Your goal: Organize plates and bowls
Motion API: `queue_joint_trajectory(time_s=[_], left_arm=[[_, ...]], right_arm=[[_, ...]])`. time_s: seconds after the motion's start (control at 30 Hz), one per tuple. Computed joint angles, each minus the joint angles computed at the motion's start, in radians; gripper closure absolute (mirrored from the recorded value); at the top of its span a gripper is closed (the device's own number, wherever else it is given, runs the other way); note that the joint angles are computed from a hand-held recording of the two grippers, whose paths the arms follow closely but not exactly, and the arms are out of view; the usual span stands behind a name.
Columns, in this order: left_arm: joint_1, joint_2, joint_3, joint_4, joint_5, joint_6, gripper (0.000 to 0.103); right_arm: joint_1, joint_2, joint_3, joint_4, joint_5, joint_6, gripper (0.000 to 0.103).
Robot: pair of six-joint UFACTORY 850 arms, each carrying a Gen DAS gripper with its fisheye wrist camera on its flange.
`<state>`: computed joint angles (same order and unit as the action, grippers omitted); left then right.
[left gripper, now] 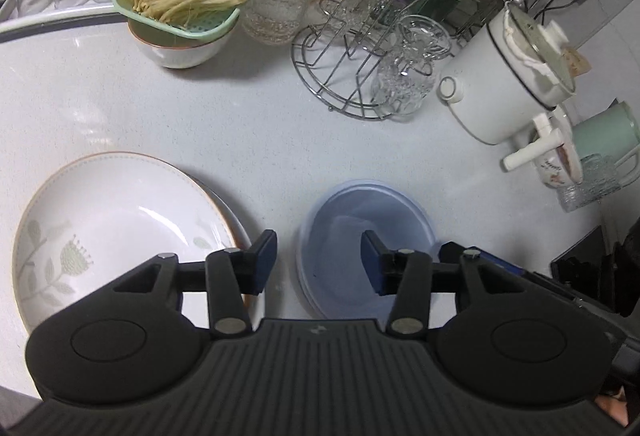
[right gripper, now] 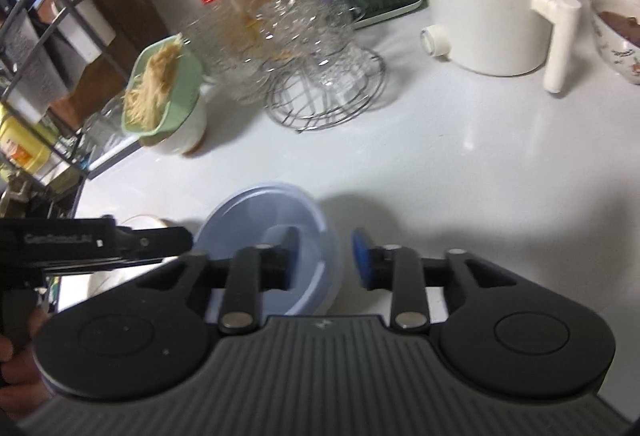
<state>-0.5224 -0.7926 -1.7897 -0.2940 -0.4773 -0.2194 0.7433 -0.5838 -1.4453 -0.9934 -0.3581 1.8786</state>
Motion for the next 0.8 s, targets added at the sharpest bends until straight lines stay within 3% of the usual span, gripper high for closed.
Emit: queue_joint_trajectory(time_s=[0.1,0.23,0.37,0.5,0.57,0.63,0.7,0.8], left_arm=[[-0.001,-0.014,-0.018,0.025,-0.015,-0.009,0.050],[-0.004,-0.022,-0.028,0.067,-0.029,-0.026,0.050],[-0.004,-0.016,-0.024,0.084,-0.030,-0.028,0.050],[-0.005,-0.014,-0.019,0.100,-0.036,-0.027,0.050],[-0.005,-0.013,-0.016,0.100,-0.038,-0.019,0.050],[-0.002,-0.011,-0.013,0.082,-0.039,-0.002,0.050],[0.000,-0.009,-0.011,0.071,-0.040,0.007,0.050],[0.001,-0.010,-0.013,0.068,-0.039,0.017,0.050]], right_arm=[[-0.010,-0.010,0.005,-0.012,0.024,0.060,0.061],[-0.026,-0.042,-0.014,0.094,0.087,0.005,0.061],[-0.025,-0.073,-0.051,0.191,0.059,-0.060,0.062],[-0.029,-0.092,-0.063,0.246,0.084,-0.081,0.063],[-0.031,-0.103,-0.073,0.302,0.090,-0.124,0.073],[-0.033,-0.110,-0.074,0.329,0.107,-0.125,0.074],[-0.032,-0.113,-0.072,0.303,0.114,-0.081,0.075],[-0.028,-0.111,-0.067,0.220,0.111,0.001,0.085]])
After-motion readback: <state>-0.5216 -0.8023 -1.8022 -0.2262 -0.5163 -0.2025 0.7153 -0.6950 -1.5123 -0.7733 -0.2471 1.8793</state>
